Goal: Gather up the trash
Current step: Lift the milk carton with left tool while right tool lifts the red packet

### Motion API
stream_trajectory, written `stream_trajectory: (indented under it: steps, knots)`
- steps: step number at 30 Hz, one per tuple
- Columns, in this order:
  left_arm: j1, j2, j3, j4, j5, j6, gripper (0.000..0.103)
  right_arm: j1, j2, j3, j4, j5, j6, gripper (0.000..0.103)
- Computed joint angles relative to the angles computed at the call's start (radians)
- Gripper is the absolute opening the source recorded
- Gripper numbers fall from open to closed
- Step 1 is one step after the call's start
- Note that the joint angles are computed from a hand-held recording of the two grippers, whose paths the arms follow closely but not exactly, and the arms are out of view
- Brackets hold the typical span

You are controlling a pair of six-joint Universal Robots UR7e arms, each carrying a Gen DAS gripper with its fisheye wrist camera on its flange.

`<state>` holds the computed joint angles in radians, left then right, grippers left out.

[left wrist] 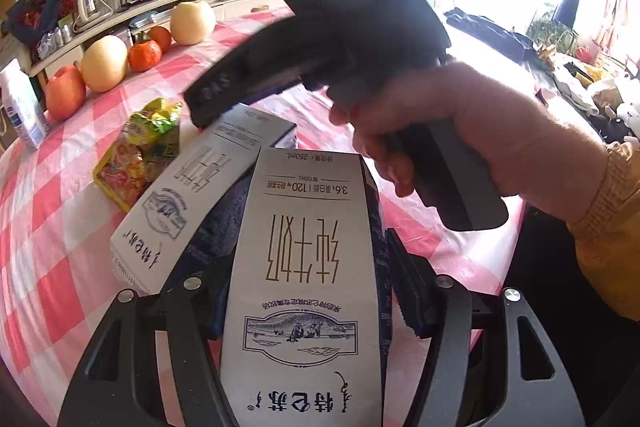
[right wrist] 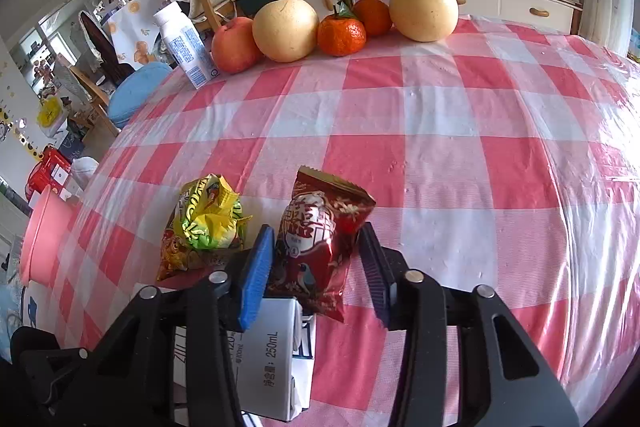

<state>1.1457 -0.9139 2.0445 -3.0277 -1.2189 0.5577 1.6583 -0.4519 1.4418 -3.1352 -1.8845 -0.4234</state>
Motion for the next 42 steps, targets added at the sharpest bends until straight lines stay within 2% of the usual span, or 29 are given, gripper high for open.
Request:
stream_trajectory:
  steps: [1, 6, 10, 20, 28, 35, 42]
  knots:
    - [0.0, -0.001, 0.002, -0.005, 0.0, 0.001, 0.065, 0.0, 0.0, -0.001, 0.001, 0.001, 0.001, 0.039]
    - [0.014, -0.02, 0.007, -0.011, -0.024, -0.001, 0.064, -0.004, -0.001, 0.002, -0.001, 0.014, 0.009, 0.035]
    - [0.039, -0.048, -0.002, 0.015, -0.106, -0.043, 0.064, -0.003, -0.001, 0.007, -0.023, 0.011, 0.007, 0.033]
    - [0.054, -0.098, 0.024, -0.033, -0.145, -0.037, 0.064, -0.002, -0.013, 0.047, -0.134, 0.007, 0.007, 0.028]
    - [0.066, -0.143, 0.05, -0.089, -0.142, -0.042, 0.064, 0.002, -0.023, 0.075, -0.188, 0.009, 0.016, 0.028]
    - [0.092, -0.184, 0.051, -0.134, -0.137, -0.063, 0.064, 0.014, -0.047, 0.132, -0.283, 0.001, 0.01, 0.028]
    - [0.114, -0.215, 0.051, -0.176, -0.128, -0.095, 0.064, 0.029, -0.066, 0.181, -0.313, 0.011, 0.011, 0.028]
